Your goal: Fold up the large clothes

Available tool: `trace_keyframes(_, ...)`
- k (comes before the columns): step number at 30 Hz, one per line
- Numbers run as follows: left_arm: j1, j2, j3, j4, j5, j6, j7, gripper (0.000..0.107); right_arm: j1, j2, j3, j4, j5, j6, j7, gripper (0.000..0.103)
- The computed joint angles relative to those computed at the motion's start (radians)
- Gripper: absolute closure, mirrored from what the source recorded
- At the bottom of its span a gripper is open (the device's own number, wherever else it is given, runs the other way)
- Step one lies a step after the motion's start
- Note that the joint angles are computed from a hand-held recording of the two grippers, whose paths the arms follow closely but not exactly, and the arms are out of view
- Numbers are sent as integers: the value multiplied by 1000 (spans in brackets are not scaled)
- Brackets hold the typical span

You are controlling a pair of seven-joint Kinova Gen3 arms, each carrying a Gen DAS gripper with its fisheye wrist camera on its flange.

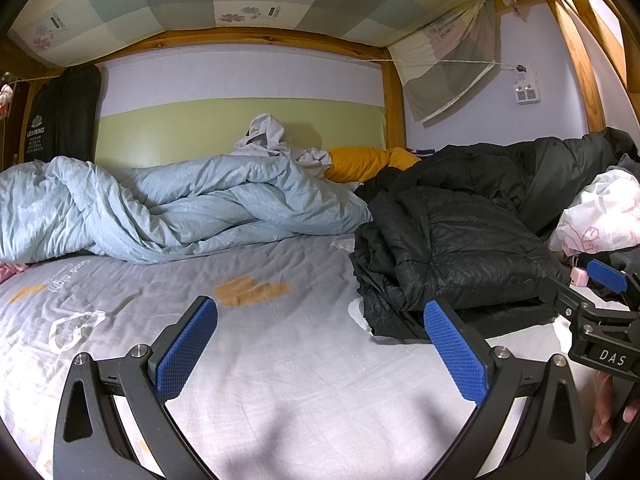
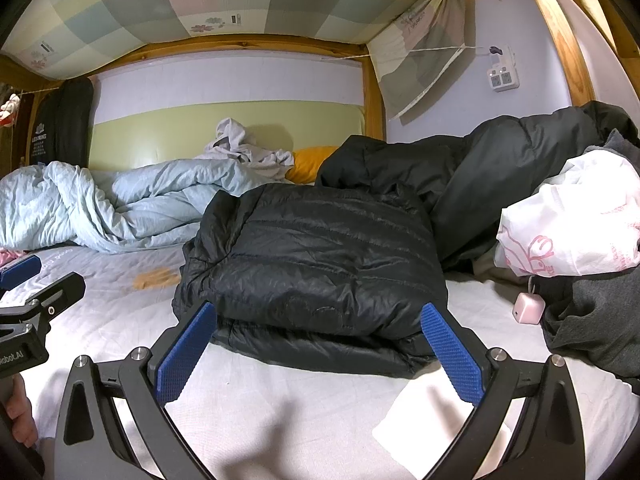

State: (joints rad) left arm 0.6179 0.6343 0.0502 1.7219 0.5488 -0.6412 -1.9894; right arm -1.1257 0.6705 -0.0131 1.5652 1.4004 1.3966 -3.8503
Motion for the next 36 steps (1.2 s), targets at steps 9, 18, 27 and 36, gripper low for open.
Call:
trace_keyframes(9, -5, 0, -2, -5, 0, 15, 5, 5, 0, -1, -1, -4, -4, 0, 3, 0)
trace_keyframes(18, -3, 1, -4, -8, 3, 17, 2, 5, 1, -3, 0, -5, -5, -2, 6, 0)
trace_keyframes(27, -3, 1, -4, -6, 1, 15, 4, 5, 2, -3, 0, -6, -6, -4, 7, 0)
trace_keyframes(36, -3, 1, -4, -6, 1, 15, 2, 5, -1, -1, 2, -14, -11, -1, 13, 0)
